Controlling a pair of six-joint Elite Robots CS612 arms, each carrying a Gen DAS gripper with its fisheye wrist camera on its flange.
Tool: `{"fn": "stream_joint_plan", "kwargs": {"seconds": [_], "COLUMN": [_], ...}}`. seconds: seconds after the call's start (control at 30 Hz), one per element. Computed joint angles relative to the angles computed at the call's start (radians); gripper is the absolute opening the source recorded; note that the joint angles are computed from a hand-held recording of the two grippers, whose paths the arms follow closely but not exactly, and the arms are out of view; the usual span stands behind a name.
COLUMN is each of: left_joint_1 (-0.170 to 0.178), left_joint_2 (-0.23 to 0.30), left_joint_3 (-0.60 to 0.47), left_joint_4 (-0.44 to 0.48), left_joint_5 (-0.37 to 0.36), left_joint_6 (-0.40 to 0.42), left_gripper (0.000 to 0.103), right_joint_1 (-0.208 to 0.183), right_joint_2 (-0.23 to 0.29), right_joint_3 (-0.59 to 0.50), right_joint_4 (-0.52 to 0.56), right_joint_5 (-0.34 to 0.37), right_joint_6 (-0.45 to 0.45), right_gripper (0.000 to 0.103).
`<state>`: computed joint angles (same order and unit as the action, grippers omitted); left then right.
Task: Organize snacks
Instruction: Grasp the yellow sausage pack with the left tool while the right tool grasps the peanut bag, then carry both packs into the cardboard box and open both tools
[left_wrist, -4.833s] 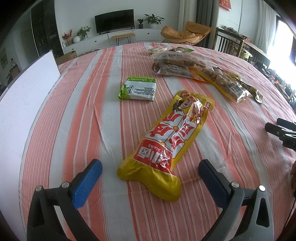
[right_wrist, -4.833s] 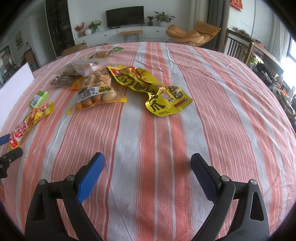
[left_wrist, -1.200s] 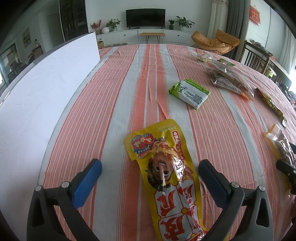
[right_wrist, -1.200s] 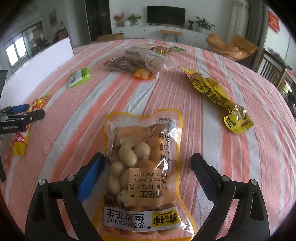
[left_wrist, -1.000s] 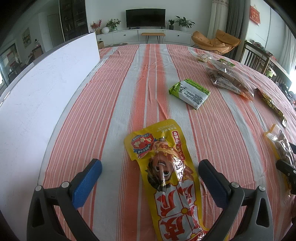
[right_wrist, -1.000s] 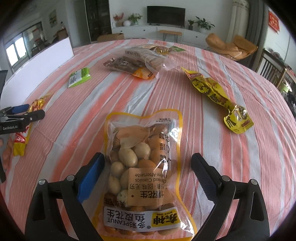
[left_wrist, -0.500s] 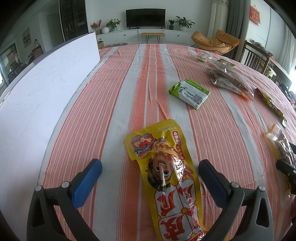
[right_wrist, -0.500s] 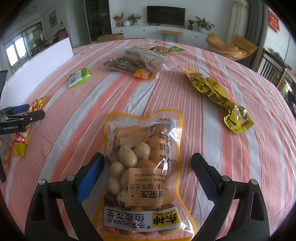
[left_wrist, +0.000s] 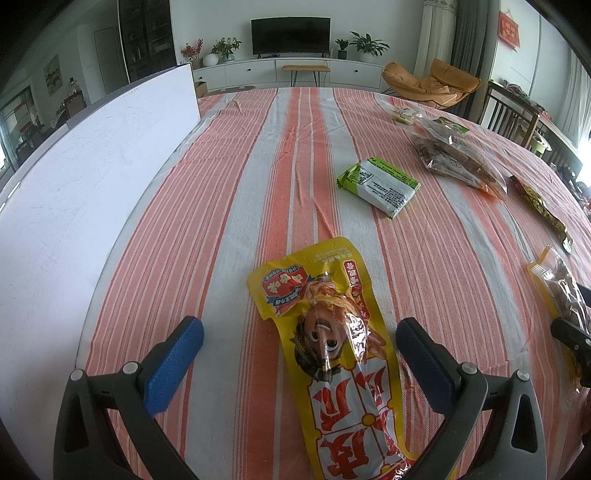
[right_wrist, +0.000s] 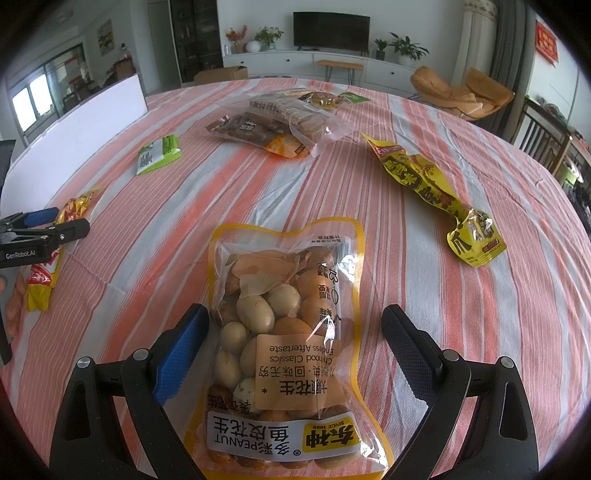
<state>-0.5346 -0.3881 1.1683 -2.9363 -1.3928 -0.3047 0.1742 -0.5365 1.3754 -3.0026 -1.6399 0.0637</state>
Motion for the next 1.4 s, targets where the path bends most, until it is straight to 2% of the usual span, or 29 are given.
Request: {"fn": "stream_joint_plan", "kwargs": {"seconds": [0.4, 0.43, 0.5, 0.57, 0.6, 0.63, 0.67, 0.7, 0.73, 0.77, 0.8, 0.83, 0.87, 0.9, 0.97, 1.0, 1.07, 1.17, 1.27, 1.33, 1.4], "left_joint_1": [0.001, 0.004, 0.015, 0.021, 0.022, 0.023, 0.021, 0.019, 0.018, 0.013, 0.017, 0.026, 0.036, 0.052, 0.073, 0.078, 0.087, 0.114, 0.142, 0.172, 0.197], "left_joint_2": [-0.001, -0.002, -0.012, -0.017, -0.019, -0.022, -0.026, -0.034, -0.042, -0.048, -0.053, -0.057, -0.064, -0.072, -0.082, -0.091, -0.104, -0.125, -0.161, -0.204, -0.237], "left_joint_3": [-0.005, -0.011, -0.044, -0.078, -0.091, -0.093, -0.086, -0.061, -0.04, -0.024, -0.006, 0.011, 0.039, 0.067, 0.115, 0.142, 0.17, 0.194, 0.217, 0.249, 0.272], "left_joint_4": [0.013, 0.039, 0.179, 0.304, 0.359, 0.379, 0.372, 0.322, 0.276, 0.256, 0.228, 0.196, 0.142, 0.096, -0.013, -0.073, -0.157, -0.284, -0.365, -0.399, -0.388], "left_joint_5": [-0.009, -0.024, -0.083, -0.119, -0.134, -0.145, -0.144, -0.141, -0.145, -0.11, -0.117, -0.155, -0.196, -0.28, -0.401, -0.429, -0.469, -0.528, -0.513, -0.452, -0.374], "left_joint_6": [0.015, 0.027, 0.069, 0.091, 0.104, 0.108, 0.115, 0.134, 0.148, 0.142, 0.113, 0.084, 0.045, -0.012, -0.089, -0.12, -0.164, -0.238, -0.265, -0.265, -0.255], "left_gripper": [0.103, 0.103, 0.103, 0.103, 0.103, 0.102, 0.094, 0.074, 0.058, 0.048, 0.044, 0.044, 0.042, 0.042, 0.042, 0.042, 0.042, 0.042, 0.042, 0.043, 0.045], "right_joint_1": [0.0, 0.0, -0.001, -0.007, -0.011, -0.013, -0.014, -0.014, -0.017, -0.019, -0.015, -0.013, -0.016, -0.021, -0.043, -0.049, -0.047, -0.04, -0.016, 0.014, 0.045], "right_joint_2": [0.0, -0.001, -0.002, -0.009, -0.012, -0.015, -0.014, -0.014, -0.017, -0.021, -0.022, -0.024, -0.034, -0.043, -0.071, -0.076, -0.083, -0.077, -0.062, -0.043, -0.022], "right_joint_3": [0.0, 0.0, -0.001, -0.021, -0.051, -0.079, -0.113, -0.138, -0.147, -0.147, -0.154, -0.151, -0.127, -0.105, -0.024, -0.003, 0.018, -0.001, -0.081, -0.174, -0.268], "right_joint_4": [0.0, 0.001, 0.012, 0.101, 0.203, 0.295, 0.397, 0.466, 0.494, 0.497, 0.517, 0.517, 0.485, 0.458, 0.345, 0.312, 0.288, 0.255, 0.238, 0.242, 0.26], "right_joint_5": [0.001, 0.001, 0.003, 0.031, 0.045, 0.053, 0.052, 0.052, 0.064, 0.077, 0.048, 0.035, 0.051, 0.082, 0.221, 0.26, 0.274, 0.349, 0.435, 0.491, 0.54], "right_joint_6": [0.001, 0.003, 0.001, -0.017, -0.036, -0.042, -0.038, -0.023, -0.006, 0.01, 0.022, 0.028, 0.045, 0.068, 0.167, 0.194, 0.238, 0.269, 0.276, 0.244, 0.199], "right_gripper": [0.096, 0.096, 0.096, 0.097, 0.097, 0.096, 0.094, 0.089, 0.061, 0.059, 0.058, 0.058, 0.058, 0.058, 0.058, 0.058, 0.058, 0.058, 0.058, 0.058, 0.058]}}
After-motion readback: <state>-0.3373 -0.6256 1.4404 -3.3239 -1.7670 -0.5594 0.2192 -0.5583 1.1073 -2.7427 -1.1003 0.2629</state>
